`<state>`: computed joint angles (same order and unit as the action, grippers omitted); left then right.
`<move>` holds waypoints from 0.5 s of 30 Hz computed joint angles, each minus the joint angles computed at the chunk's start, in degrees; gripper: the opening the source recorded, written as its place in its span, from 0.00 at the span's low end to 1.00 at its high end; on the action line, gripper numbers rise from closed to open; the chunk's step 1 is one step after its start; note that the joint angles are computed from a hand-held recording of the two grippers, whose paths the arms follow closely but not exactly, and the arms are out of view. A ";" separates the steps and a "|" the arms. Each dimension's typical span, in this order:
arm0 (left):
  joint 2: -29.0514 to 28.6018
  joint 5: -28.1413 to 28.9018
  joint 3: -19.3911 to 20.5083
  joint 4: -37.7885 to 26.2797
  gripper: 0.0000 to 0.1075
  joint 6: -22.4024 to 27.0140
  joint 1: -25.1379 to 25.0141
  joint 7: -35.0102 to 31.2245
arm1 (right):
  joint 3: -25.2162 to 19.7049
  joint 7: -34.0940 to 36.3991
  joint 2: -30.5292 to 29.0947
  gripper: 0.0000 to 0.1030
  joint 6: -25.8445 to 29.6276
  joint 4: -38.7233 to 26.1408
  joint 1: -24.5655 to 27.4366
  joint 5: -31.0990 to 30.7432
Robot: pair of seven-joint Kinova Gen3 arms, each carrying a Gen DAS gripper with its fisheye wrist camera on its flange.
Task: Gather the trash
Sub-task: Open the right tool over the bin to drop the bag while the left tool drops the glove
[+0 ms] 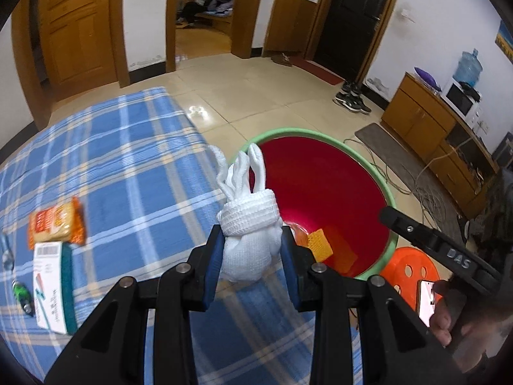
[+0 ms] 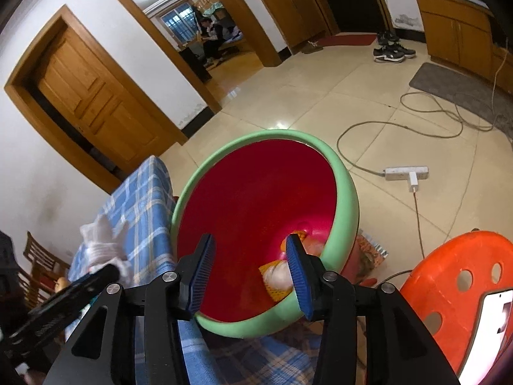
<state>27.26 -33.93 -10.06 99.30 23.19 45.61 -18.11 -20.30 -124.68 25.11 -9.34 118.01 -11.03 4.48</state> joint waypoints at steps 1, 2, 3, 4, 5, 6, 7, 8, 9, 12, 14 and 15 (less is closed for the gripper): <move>0.50 0.45 0.98 -0.74 0.32 0.10 -0.84 -1.04 | 0.34 -0.12 -0.34 0.46 -0.21 0.31 -0.14 -0.30; 1.02 0.97 1.81 -1.52 0.32 0.23 -1.54 -2.13 | 0.19 -0.47 -0.68 0.47 -0.59 0.82 0.25 -0.43; 1.44 1.47 2.37 -2.18 0.32 0.41 -2.01 -3.14 | 0.03 -0.94 -0.99 0.48 -0.95 1.33 0.70 -0.51; 1.82 1.87 2.57 -2.73 0.32 0.57 -2.13 -3.82 | 0.03 -1.35 -1.27 0.51 -1.67 1.90 1.05 -0.52; 2.44 2.29 2.90 -3.62 0.32 0.88 -2.36 -4.74 | 0.57 -1.60 -1.64 0.54 -2.06 2.26 0.70 -0.68; 2.92 2.67 2.95 -4.32 0.32 1.11 -2.36 -5.37 | 1.80 -1.57 -2.09 0.55 -2.81 2.91 -0.24 -1.13; 3.27 3.07 2.94 -4.75 0.32 1.09 -2.43 -5.90 | 3.27 -1.35 -2.49 0.57 -3.19 3.35 -1.46 -1.69; 3.75 3.67 3.28 -5.37 0.32 1.00 -2.82 -6.77 | 4.43 -1.17 -2.70 0.57 -3.38 3.63 -2.43 -2.17; 4.23 4.35 3.72 -6.00 0.32 0.89 -3.32 -7.84 | 5.50 -1.02 -2.85 0.57 -3.58 3.93 -3.30 -2.74; 5.63 5.79 3.42 -8.13 0.37 2.19 -2.99 -9.65 | 4.88 -1.96 -2.52 0.58 -3.60 3.93 -2.25 -2.23; 6.26 6.74 3.35 -9.17 0.46 3.08 -2.97 -10.31 | 5.28 -2.26 -2.38 0.59 -3.43 3.82 -2.50 -2.41; 6.37 7.04 3.18 -9.36 0.48 3.22 -2.88 -10.42 | 5.14 -2.47 -2.27 0.59 -3.31 3.77 -2.26 -2.28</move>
